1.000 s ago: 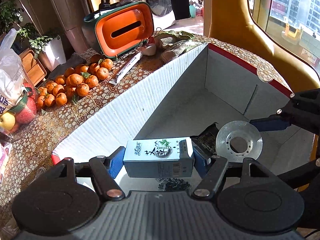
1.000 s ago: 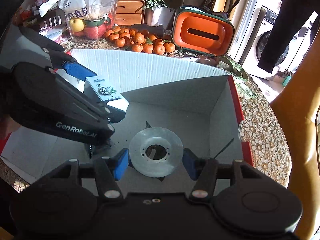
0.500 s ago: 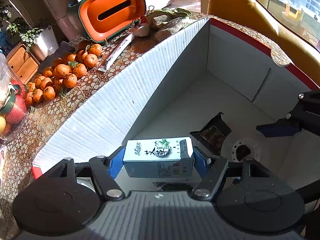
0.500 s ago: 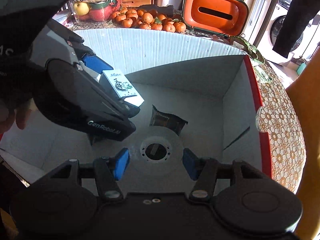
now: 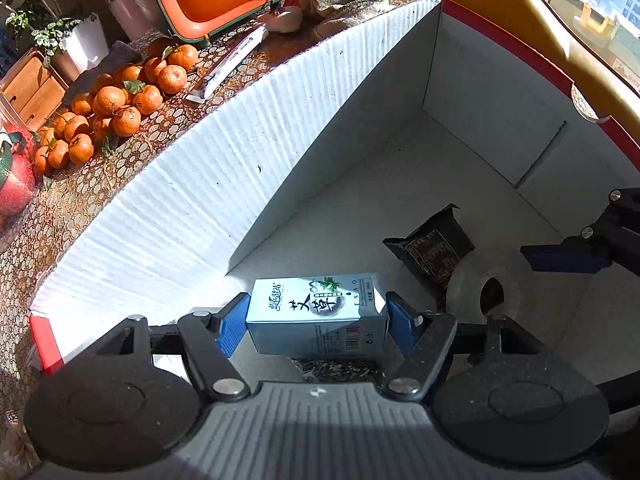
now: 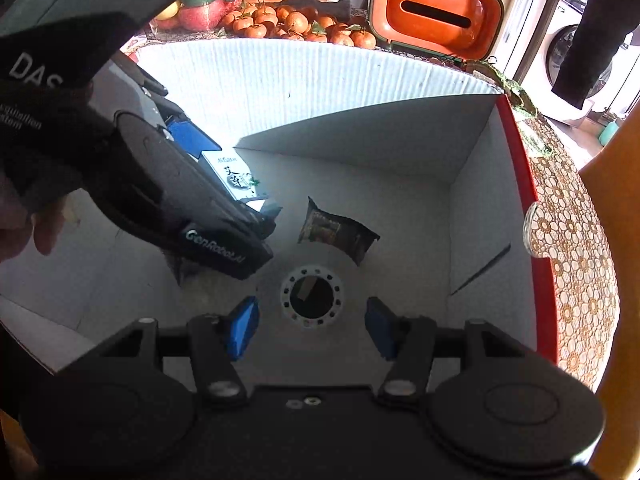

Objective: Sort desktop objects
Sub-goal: 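Open right tool to drop the tape roll while left tool releases the milk carton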

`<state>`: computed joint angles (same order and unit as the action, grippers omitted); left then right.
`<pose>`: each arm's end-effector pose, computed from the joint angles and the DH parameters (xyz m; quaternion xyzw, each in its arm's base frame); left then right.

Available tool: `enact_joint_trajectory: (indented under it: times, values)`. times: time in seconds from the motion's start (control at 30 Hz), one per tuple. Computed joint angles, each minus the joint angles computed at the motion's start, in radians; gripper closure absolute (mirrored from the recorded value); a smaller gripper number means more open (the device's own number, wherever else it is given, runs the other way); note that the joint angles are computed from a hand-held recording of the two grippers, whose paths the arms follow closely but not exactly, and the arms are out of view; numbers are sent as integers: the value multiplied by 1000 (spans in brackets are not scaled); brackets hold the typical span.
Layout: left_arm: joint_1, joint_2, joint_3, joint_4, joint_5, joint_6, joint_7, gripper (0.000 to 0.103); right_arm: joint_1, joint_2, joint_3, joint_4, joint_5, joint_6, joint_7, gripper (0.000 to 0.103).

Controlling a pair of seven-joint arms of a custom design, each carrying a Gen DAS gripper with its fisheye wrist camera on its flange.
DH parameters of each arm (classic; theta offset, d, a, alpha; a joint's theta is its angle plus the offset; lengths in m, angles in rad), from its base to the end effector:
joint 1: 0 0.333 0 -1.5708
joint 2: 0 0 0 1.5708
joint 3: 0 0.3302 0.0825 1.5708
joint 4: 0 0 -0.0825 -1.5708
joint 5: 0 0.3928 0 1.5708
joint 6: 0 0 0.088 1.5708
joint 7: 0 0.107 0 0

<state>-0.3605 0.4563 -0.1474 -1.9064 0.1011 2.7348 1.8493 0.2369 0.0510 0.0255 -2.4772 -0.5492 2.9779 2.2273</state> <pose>0.5920 -0.3244 0.3069 -0.3489 0.9181 -0.1487 0.1153 0.4834 0.1673 0.3209 -0.7294 0.6414 -0.1655 0.1708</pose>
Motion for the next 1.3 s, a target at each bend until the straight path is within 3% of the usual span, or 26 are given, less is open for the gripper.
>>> enact_joint_trajectory:
  times: [0.17,0.3,0.57,1.0,1.3]
  values:
    - [-8,2,10,6,4,-12,-24,31,1,-4,-2,-5,-16,5,19,44]
    - [-3,-13,5,-10,9,-4,-25,31,-1,-16,-4,-13,-48,12,52,34]
    - [33,-83,-26,-77,-42,36,7,31,-9,-55,9,-36,-49,8,72,34]
    - [129,-270,-118,-228,-309,39,206,31,-35,-196,68,-90,-110,-31,168,34]
    - [124,-397,-114,-325,-455,46,336,31,-34,-282,118,-119,-121,-73,204,34]
